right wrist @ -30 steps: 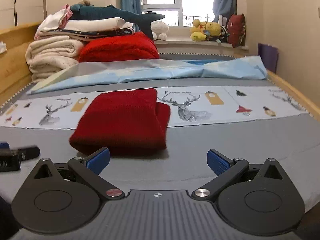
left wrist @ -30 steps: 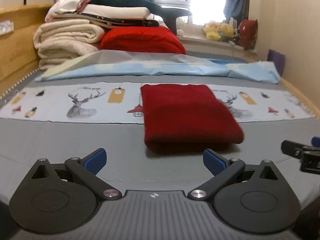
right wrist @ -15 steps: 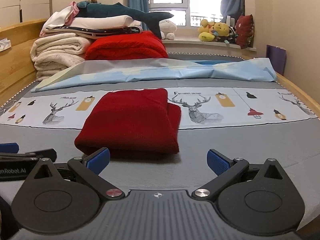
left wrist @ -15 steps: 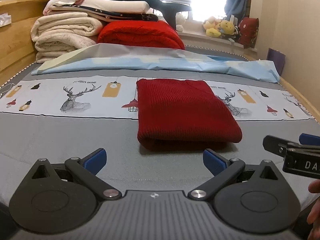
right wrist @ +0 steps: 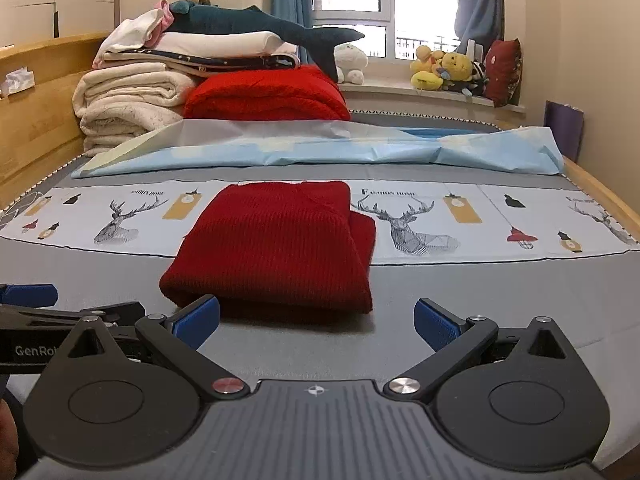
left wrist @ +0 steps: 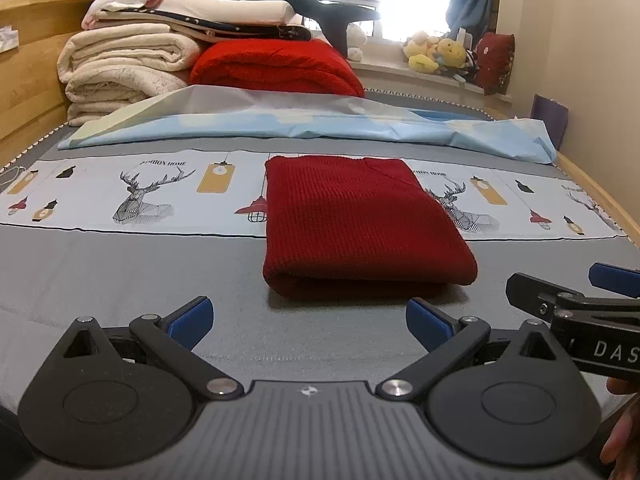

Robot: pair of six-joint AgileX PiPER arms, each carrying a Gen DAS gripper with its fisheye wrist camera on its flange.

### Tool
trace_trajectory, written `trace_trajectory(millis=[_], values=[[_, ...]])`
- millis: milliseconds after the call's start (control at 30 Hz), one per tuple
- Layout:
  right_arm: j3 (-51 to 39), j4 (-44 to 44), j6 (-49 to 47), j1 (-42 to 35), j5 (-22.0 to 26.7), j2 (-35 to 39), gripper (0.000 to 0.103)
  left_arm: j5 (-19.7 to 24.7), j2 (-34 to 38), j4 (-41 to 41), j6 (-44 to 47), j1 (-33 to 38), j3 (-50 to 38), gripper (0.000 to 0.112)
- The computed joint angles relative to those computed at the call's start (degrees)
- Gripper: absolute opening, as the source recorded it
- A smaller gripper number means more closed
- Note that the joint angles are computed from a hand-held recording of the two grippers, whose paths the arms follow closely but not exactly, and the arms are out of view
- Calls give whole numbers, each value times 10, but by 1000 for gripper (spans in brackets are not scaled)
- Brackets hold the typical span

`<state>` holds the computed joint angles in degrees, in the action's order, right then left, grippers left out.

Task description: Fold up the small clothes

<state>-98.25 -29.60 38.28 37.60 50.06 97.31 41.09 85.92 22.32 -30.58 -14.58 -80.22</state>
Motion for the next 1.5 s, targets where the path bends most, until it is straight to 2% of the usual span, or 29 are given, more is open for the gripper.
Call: trace_trajectory(millis=[1500], values=[[-24,-13,10,11,14,19,102,0,1,-6,2,7,0,103]])
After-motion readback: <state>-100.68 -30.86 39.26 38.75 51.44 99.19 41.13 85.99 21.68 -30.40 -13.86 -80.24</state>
